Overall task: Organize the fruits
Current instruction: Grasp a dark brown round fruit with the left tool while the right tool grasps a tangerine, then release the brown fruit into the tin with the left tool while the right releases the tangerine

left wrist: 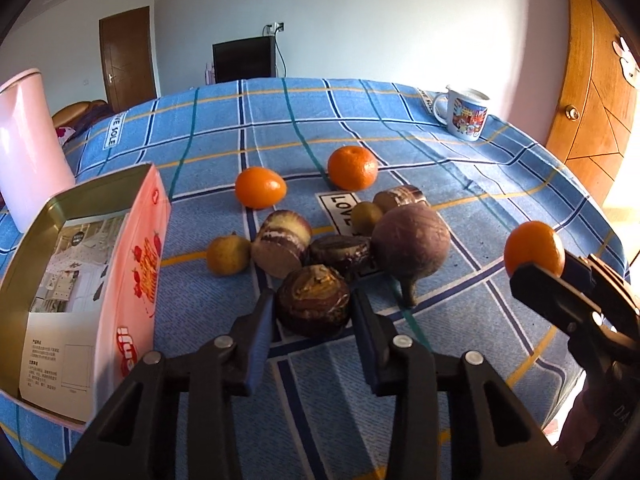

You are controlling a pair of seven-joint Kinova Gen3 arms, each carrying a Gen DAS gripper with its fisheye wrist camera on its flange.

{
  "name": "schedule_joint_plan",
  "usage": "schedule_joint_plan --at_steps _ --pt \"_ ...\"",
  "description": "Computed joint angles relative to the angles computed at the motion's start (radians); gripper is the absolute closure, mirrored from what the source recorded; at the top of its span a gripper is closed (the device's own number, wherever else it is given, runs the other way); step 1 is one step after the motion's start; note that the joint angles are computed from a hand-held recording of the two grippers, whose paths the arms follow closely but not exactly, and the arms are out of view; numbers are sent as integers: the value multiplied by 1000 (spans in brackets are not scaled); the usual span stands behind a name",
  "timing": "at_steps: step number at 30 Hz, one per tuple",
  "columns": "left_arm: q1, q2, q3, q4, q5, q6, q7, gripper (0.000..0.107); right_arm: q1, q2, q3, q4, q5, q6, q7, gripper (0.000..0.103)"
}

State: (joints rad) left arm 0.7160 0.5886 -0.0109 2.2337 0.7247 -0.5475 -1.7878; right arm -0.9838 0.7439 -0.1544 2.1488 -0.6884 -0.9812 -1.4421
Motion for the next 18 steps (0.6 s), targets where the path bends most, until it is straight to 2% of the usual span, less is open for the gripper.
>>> schedule_joint_plan --at_steps 7,12,18 --pt "44 -19 6 82 75 -179 11 68 -15 -6 4 -22 -13 0 41 62" --pt "38 -31 35 142 123 -306 36 68 -30 -12 12 -72 -24 29 115 62" --pt "9 -40 57 200 154 -400 78 68 -35 -7 18 -173 -21 102 225 62"
